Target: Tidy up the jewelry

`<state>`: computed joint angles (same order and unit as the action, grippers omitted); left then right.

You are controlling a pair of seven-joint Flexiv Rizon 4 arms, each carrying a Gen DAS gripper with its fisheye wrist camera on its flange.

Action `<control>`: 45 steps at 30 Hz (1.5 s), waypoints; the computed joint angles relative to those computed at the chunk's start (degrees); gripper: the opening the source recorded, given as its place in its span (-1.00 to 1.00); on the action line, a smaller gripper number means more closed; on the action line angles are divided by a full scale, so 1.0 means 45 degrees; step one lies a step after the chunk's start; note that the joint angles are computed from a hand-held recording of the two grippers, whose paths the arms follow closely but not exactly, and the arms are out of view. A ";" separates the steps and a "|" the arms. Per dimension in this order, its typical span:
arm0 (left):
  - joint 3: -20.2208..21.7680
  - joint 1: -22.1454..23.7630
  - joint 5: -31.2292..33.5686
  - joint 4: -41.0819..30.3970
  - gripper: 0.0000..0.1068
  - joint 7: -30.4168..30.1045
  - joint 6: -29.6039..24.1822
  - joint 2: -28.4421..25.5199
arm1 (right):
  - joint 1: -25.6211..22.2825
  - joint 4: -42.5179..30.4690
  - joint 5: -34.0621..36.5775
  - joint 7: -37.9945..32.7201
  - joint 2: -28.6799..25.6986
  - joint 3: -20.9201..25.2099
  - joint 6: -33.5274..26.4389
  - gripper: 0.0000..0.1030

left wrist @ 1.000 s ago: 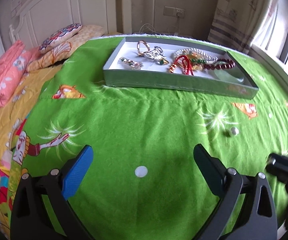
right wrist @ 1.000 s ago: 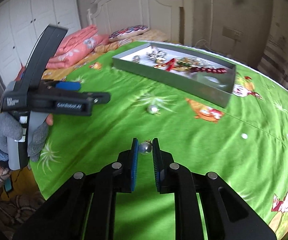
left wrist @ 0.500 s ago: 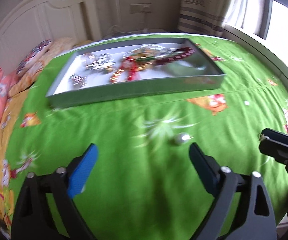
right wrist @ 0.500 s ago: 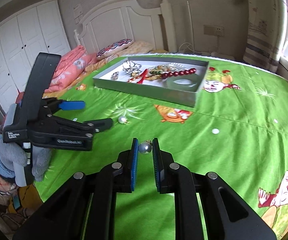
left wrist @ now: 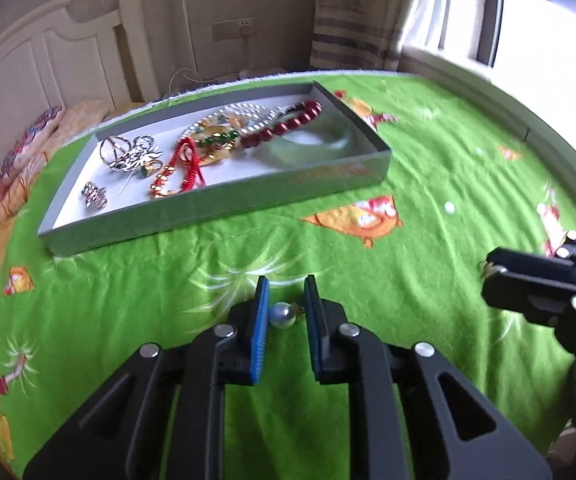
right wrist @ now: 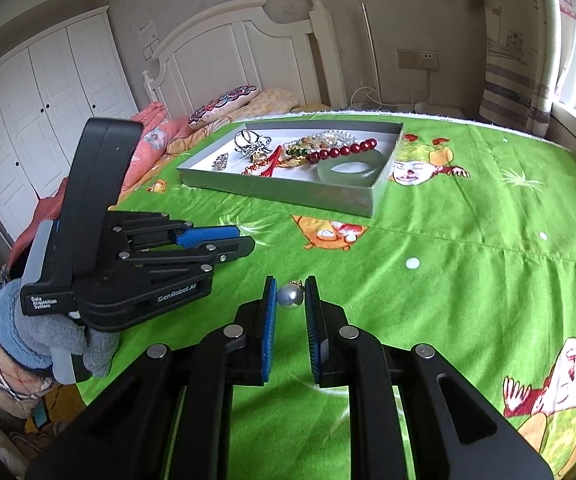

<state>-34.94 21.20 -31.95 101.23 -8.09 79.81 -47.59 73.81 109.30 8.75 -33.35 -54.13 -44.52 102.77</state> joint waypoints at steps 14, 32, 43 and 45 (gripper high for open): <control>0.2115 -0.1869 -0.1171 -0.3900 -0.68 -0.1853 -0.2545 -0.0647 | -0.2153 -0.3156 -0.2107 0.0165 -0.0577 0.0187 -0.1354 -0.71; 0.0382 -0.1773 -0.1491 -0.4987 0.77 -0.2415 0.1140 -0.2074 | -0.4059 -0.5445 -0.2330 0.3032 -0.2376 0.0272 -0.0581 0.07; -0.0449 -0.0944 0.0406 -0.3927 0.89 -0.2767 0.3667 -0.2322 | -0.1847 -0.4693 -0.1707 0.4235 -0.3198 -0.2297 -0.2191 0.22; -0.0639 -0.0622 0.0713 -0.3690 0.89 -0.3023 0.3621 -0.2265 | -0.1530 -0.4516 -0.1998 0.4625 -0.3308 -0.2683 -0.2396 0.23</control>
<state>-37.81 18.40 -28.74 84.63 -21.69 96.11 -57.78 66.92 88.98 -0.24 -12.54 -69.01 -56.59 91.99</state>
